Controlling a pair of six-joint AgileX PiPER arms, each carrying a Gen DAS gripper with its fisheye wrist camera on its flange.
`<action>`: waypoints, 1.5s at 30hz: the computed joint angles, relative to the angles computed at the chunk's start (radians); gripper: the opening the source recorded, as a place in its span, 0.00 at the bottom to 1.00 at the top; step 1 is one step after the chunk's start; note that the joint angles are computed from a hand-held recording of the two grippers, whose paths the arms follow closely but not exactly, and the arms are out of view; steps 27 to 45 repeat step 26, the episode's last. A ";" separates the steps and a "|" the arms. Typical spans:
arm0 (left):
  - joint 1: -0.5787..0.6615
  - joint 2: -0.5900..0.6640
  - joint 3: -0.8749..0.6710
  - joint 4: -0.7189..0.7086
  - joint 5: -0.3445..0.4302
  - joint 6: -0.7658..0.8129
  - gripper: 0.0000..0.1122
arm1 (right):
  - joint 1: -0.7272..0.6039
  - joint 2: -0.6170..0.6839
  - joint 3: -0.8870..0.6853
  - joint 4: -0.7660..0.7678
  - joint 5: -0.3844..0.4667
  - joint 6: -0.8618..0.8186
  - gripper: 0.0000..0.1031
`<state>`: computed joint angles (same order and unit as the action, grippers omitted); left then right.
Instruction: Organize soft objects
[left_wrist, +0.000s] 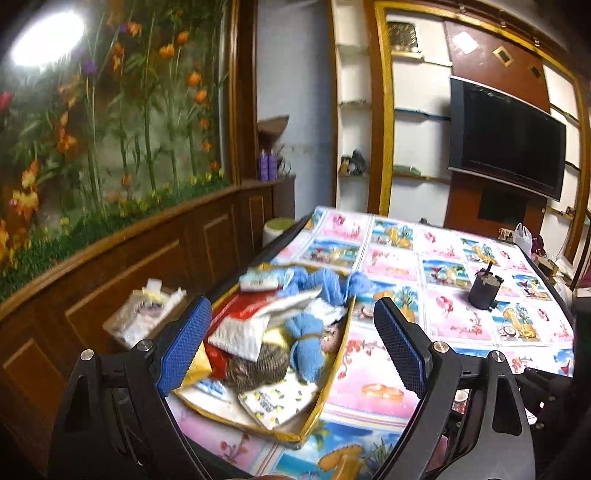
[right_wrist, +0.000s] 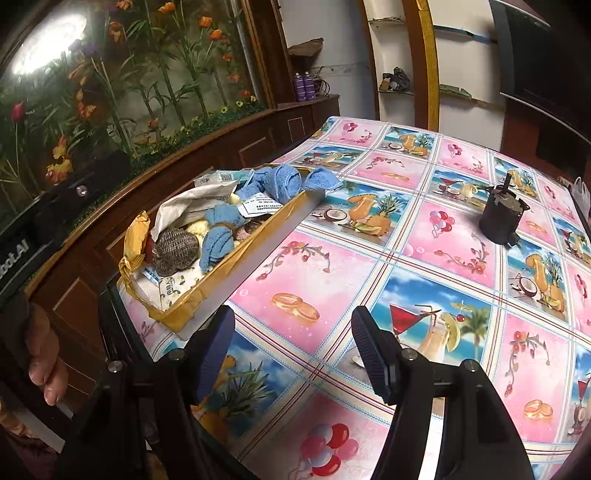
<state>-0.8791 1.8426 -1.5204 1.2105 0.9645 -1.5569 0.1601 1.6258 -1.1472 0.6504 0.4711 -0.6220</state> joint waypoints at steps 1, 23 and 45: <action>0.003 0.011 -0.014 -0.015 0.013 0.014 0.80 | 0.002 0.002 -0.001 -0.002 0.000 0.000 0.64; 0.041 0.079 -0.035 -0.046 0.081 -0.004 0.80 | 0.048 0.073 -0.049 -0.097 0.008 0.088 0.64; 0.035 0.100 -0.065 -0.055 0.098 0.029 0.80 | 0.045 0.075 -0.055 -0.127 0.010 0.111 0.64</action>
